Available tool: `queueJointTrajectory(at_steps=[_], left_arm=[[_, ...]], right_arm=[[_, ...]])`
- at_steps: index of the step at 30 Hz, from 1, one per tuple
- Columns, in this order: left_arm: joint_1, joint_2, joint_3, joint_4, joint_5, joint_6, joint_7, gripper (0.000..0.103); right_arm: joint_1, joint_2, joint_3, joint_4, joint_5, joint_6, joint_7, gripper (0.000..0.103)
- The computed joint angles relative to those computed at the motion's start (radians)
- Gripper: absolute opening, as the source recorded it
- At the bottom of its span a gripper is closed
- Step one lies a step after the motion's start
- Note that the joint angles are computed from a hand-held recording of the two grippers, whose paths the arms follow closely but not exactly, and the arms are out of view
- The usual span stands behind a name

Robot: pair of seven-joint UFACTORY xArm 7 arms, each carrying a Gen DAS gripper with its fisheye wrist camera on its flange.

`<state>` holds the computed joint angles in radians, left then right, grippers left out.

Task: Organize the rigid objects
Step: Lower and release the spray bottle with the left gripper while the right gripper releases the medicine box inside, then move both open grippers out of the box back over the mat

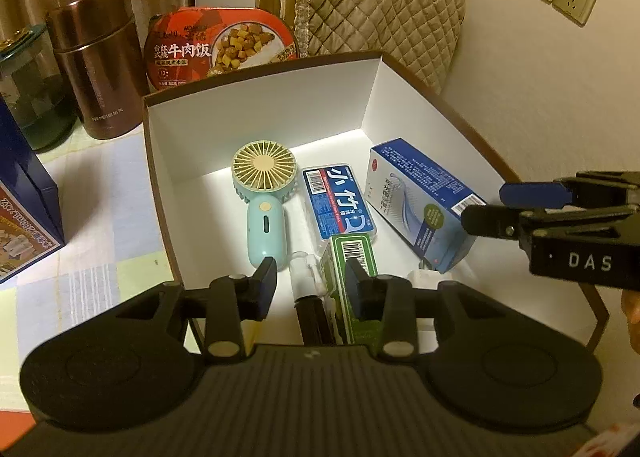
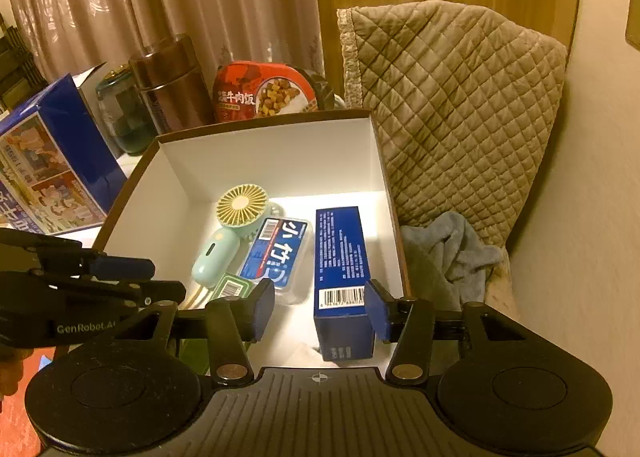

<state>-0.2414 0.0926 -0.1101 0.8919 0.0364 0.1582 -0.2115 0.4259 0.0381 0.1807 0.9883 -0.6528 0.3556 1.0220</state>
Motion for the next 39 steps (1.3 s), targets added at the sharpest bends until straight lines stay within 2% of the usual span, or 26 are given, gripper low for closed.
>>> queueJointTrajectory(at_steps=[9, 20, 31, 39], left_arm=[[-0.003, -0.081, -0.01, -0.062, -0.019, -0.015, 0.007, 0.032], [-0.019, -0.253, 0.0, -0.185, -0.1, -0.008, 0.057, 0.036], [-0.056, -0.506, 0.031, -0.365, -0.146, 0.027, 0.079, 0.038], [-0.058, -0.739, 0.063, -0.495, -0.155, 0.113, 0.096, 0.038]], right_arm=[[-0.003, -0.061, 0.028, -0.044, -0.004, 0.002, 0.037, 0.049], [-0.015, -0.157, 0.104, -0.089, 0.002, 0.025, 0.102, 0.053], [-0.029, -0.263, 0.2, -0.137, 0.0, 0.046, 0.219, 0.057], [-0.023, -0.32, 0.287, -0.149, 0.004, 0.092, 0.334, 0.058]])
